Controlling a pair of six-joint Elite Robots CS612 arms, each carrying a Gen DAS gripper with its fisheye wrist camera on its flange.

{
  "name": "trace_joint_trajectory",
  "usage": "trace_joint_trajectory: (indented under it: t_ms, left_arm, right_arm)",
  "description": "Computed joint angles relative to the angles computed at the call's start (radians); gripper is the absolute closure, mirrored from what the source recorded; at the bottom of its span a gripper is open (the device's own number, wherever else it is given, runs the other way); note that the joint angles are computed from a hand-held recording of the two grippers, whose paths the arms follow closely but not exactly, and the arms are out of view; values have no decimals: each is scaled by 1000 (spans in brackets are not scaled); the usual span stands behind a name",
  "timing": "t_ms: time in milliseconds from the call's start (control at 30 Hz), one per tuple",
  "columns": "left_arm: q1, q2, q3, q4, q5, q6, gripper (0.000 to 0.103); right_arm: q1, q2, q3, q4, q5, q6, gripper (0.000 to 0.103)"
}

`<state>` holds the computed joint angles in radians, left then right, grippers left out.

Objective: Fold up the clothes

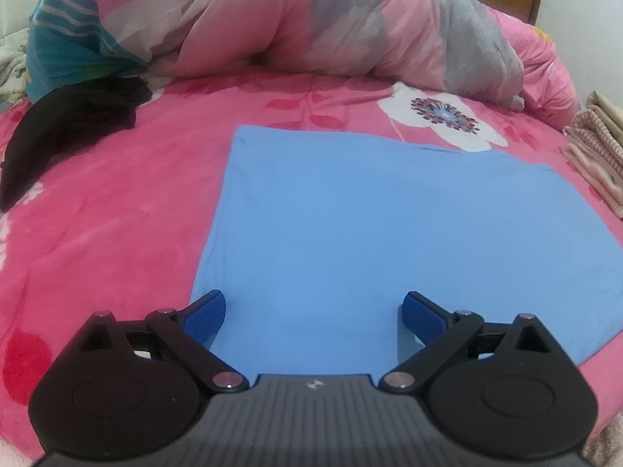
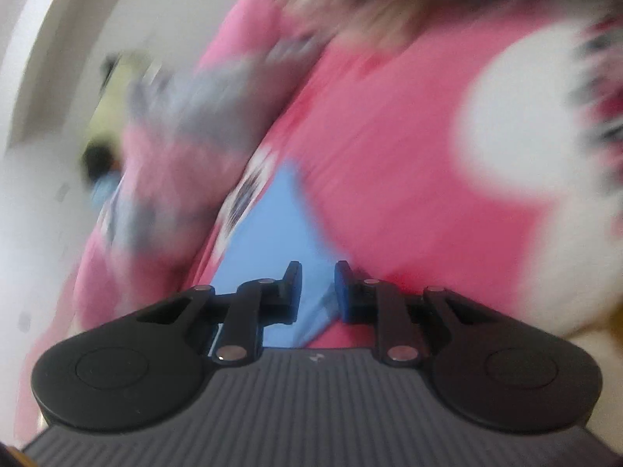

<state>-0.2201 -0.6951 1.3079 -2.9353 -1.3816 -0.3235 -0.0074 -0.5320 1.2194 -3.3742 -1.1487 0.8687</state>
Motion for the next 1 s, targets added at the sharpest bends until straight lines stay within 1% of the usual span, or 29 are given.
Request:
trace_joint_trajectory:
  t_ms: [33,100,133,167,200,267,300,333,400,433,500,533,600,667,700,733,800,833,900,967,1000]
  left_arm:
    - [-2,0,0,4,7,0,4]
    - [-4,-2,0,12,21,1,4]
    - [-5,-2,-1,14,27,2,4]
    - [-7,-4,-1,12,37,6,6]
    - [-9,-6,-2,7,48,11,9]
    - [-14,-9,-5,-10,70,30,10]
    - [-18,-9,-8,-37,75,58,11]
    - [-23,-7,-13,-79,70,107,11]
    - [-36,3,-34,-149,30,223,11]
    - [-44,11,-52,-174,-15,288,11]
    - [-60,28,-93,-176,-132,414,11]
    - [-70,37,-114,-154,-189,483,11]
    - [-95,57,-160,-74,-290,633,12]
    - [-121,76,-189,-6,-337,759,14]
    - [-134,86,-205,30,-355,820,20]
    - [-144,96,-221,64,-354,858,23]
    - [-161,116,-256,125,-325,896,42]
    - [-170,127,-274,157,-310,914,44]
    - [-175,140,-304,206,-313,926,47]
    - [-180,143,-311,212,-313,960,49]
    - [-181,145,-315,215,-310,977,51]
  right_arm:
    - [-5,-12,22,-13,-32,15,82]
    - [-14,-27,54,-43,-53,35,82]
    - [-18,-31,62,-59,-46,43,82]
    - [-18,-29,58,-67,-24,41,82]
    - [-15,-26,47,-65,-4,29,82]
    - [-8,-19,26,-60,36,5,82]
    - [-6,-18,20,-53,52,-17,82]
    - [-4,-19,18,-42,65,-50,82]
    - [-1,-23,15,-16,89,-118,82]
    - [-1,-26,14,-3,100,-153,82]
    - [-4,-38,21,28,117,-228,82]
    - [-4,-44,24,46,119,-275,82]
    - [-3,-57,30,86,117,-398,82]
    - [-4,-71,40,122,118,-526,82]
    - [-4,-78,46,140,118,-589,82]
    - [-6,-84,50,157,122,-637,82]
    - [-11,-92,56,191,139,-706,82]
    - [-12,-96,60,202,145,-741,82]
    - [-15,-105,67,217,149,-835,82]
    - [-15,-112,71,234,145,-943,82]
    - [-15,-115,71,242,142,-997,82]
